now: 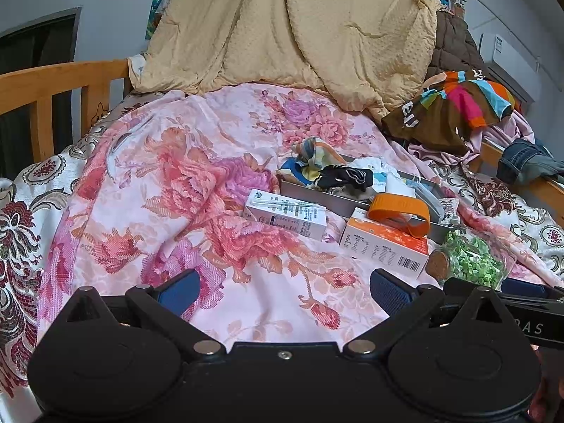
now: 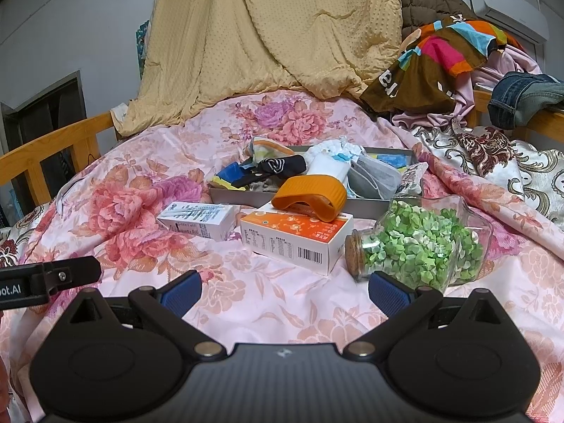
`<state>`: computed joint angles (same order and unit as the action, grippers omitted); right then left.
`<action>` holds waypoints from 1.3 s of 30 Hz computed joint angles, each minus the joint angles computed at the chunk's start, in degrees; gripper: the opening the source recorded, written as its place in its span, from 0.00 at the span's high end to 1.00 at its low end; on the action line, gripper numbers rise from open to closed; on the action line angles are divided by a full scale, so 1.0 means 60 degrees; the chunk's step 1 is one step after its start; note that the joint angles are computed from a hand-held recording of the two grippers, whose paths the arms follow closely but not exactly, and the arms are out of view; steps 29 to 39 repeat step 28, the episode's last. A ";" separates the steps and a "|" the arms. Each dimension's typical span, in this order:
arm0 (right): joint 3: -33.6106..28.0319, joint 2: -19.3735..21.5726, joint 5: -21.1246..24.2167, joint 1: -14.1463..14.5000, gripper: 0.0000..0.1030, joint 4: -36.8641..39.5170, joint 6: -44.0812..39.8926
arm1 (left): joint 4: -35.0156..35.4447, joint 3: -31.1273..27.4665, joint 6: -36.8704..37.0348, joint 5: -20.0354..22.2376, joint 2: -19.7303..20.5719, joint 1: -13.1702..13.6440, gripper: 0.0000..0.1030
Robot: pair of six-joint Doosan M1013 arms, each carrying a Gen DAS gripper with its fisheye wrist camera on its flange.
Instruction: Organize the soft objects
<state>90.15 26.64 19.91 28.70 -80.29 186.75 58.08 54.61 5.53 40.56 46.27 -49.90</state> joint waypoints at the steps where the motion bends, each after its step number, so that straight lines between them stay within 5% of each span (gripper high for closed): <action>1: 0.0000 0.0000 0.0000 0.0000 0.00 0.0000 0.0000 | 0.0018 0.0005 -0.0005 0.0003 0.0000 -0.0002 0.01; 39: -0.0005 0.0014 0.0011 0.0011 0.00 0.0066 -0.0072 | 0.0049 0.0050 -0.0052 -0.0017 -0.0019 0.0005 0.01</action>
